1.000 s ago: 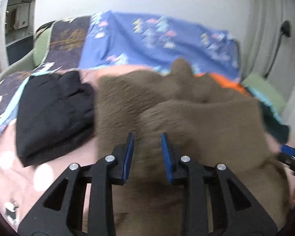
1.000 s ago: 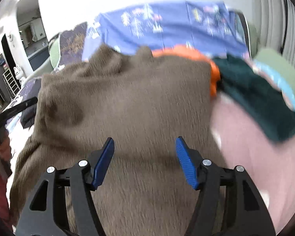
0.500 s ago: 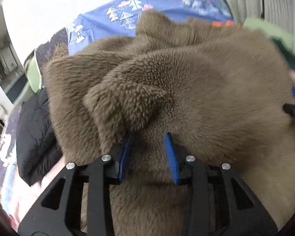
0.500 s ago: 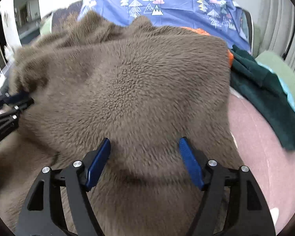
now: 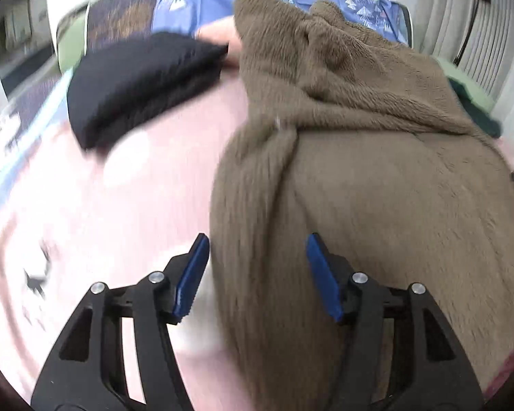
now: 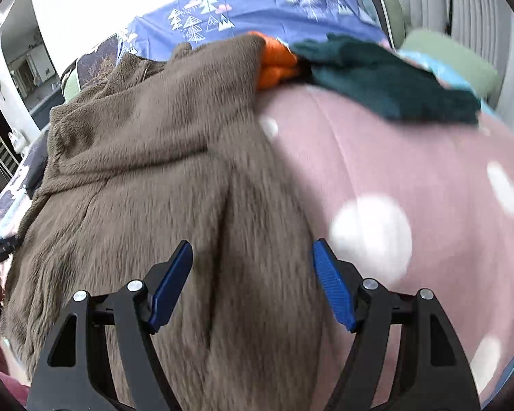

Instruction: Fold large clothes

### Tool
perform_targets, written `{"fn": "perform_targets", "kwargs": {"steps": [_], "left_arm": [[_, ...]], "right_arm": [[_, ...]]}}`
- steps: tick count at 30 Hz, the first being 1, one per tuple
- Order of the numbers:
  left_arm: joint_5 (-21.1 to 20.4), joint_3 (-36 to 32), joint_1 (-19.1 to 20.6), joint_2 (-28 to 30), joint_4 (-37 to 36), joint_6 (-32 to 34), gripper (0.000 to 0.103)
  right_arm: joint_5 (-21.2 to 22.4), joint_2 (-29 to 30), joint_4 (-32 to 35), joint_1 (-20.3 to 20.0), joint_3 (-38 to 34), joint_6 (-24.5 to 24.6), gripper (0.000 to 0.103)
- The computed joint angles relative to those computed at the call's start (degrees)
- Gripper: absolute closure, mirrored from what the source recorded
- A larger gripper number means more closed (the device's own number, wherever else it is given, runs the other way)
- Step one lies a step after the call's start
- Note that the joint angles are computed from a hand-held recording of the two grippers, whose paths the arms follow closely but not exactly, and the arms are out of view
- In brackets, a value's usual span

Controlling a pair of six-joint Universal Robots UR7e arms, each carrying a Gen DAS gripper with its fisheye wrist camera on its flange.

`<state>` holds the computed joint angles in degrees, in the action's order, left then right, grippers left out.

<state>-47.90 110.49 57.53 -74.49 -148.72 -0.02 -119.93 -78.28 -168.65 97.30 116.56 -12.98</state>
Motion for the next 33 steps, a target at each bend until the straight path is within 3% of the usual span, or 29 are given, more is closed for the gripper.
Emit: {"fn": "perform_targets", "kwargs": {"steps": [2, 11, 15, 21, 22, 23, 25, 29, 33], "left_arm": [[-4.57, 2.24, 0.66, -2.84, 0.58, -2.31, 0.040], [-8.53, 11.27, -0.86, -9.46, -3.55, -5.32, 0.041], [-14.74, 14.34, -1.03, -13.38, -3.03, -6.28, 0.041], [-15.44, 18.52, -3.60, -15.53, -3.89, -6.29, 0.040], [-16.29, 18.42, -3.17, -15.34, -4.64, -6.53, 0.051], [-17.53, 18.07, -2.68, -14.99, -5.25, -7.03, 0.073], [-16.78, 17.82, -3.39, -14.77, -5.79, -8.36, 0.081], [-13.66, 18.78, -8.26, -16.97, -11.04, -6.42, 0.086], [-10.57, 18.86, -13.12, -19.91, -15.94, -3.86, 0.090]], "right_arm": [[0.77, -1.33, -0.62, -0.29, 2.19, 1.34, 0.030], [11.23, -11.16, 0.79, -3.87, 11.77, 4.94, 0.031], [17.27, -15.41, 2.28, -5.29, 15.22, 5.33, 0.038], [22.58, -17.98, 1.87, -6.55, 19.13, 3.82, 0.042], [22.78, -17.92, 1.52, -6.49, 19.26, 4.20, 0.056], [22.74, -17.44, 0.73, -6.07, 19.04, 5.19, 0.073], [23.53, -17.41, -0.99, -5.19, 18.53, 6.51, 0.085], [28.04, -19.74, -3.13, -3.14, 17.11, 8.07, 0.090], [27.89, -20.96, -5.29, 1.07, 15.28, 8.34, 0.091]]}}
